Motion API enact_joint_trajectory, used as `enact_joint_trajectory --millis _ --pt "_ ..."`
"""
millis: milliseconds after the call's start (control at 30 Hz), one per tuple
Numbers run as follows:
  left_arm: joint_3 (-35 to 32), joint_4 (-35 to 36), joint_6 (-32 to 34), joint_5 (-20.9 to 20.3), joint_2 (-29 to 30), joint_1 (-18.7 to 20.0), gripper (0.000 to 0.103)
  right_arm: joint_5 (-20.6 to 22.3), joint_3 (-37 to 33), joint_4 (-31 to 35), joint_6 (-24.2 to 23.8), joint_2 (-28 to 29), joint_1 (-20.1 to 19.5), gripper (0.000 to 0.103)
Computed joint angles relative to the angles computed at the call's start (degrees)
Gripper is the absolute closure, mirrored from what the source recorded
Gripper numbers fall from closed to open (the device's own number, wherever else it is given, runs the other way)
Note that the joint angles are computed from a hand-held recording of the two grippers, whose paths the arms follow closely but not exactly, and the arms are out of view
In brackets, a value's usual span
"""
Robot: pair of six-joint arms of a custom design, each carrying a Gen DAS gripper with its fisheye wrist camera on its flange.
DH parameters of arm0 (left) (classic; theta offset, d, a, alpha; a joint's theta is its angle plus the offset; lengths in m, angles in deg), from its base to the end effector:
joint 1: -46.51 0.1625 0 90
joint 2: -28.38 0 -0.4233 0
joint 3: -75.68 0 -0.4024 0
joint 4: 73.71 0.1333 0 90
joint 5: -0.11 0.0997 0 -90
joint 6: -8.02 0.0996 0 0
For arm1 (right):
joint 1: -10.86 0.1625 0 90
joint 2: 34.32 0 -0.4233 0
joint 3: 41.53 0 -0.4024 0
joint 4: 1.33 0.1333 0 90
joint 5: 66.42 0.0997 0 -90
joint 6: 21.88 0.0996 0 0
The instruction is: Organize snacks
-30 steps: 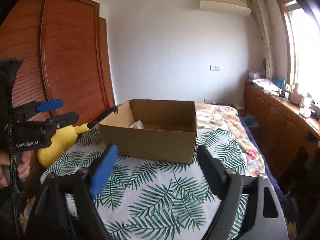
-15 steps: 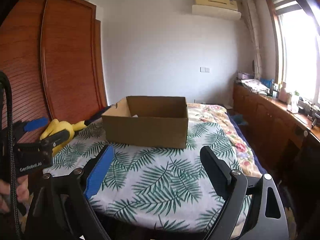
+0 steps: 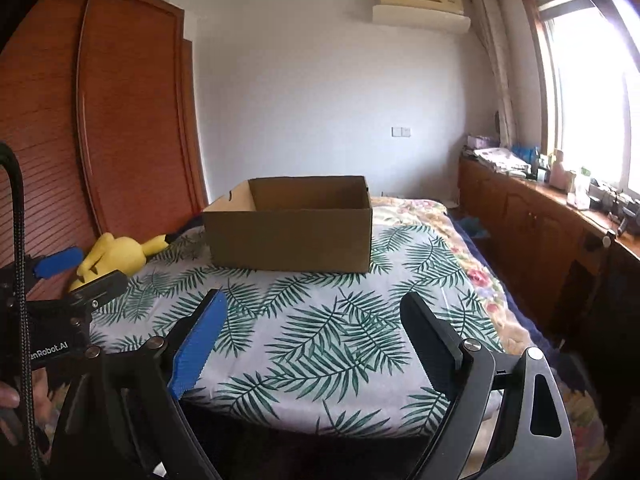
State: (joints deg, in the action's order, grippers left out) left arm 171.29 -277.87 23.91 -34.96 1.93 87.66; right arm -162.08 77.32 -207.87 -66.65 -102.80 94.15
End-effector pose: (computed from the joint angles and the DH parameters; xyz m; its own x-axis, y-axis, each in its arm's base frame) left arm -0.3354 -0.5784 0.0050 -0.6370 0.1772 -0.7502 0.7349 0.4333 -0.5216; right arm 0.0592 -0.5536 0.2975 -0.7274 -0.1364 0.6725 -0.6551 0.4299 -0.6214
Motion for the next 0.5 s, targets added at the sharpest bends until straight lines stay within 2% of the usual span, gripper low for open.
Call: enact_joint_trajectory --millis 500 --pt "0.4 -1.0 -1.2 0.6 -0.2 0.8 0.020 -0.1 0.2 -0.5 -0.2 -0.1 0.3 0.013"
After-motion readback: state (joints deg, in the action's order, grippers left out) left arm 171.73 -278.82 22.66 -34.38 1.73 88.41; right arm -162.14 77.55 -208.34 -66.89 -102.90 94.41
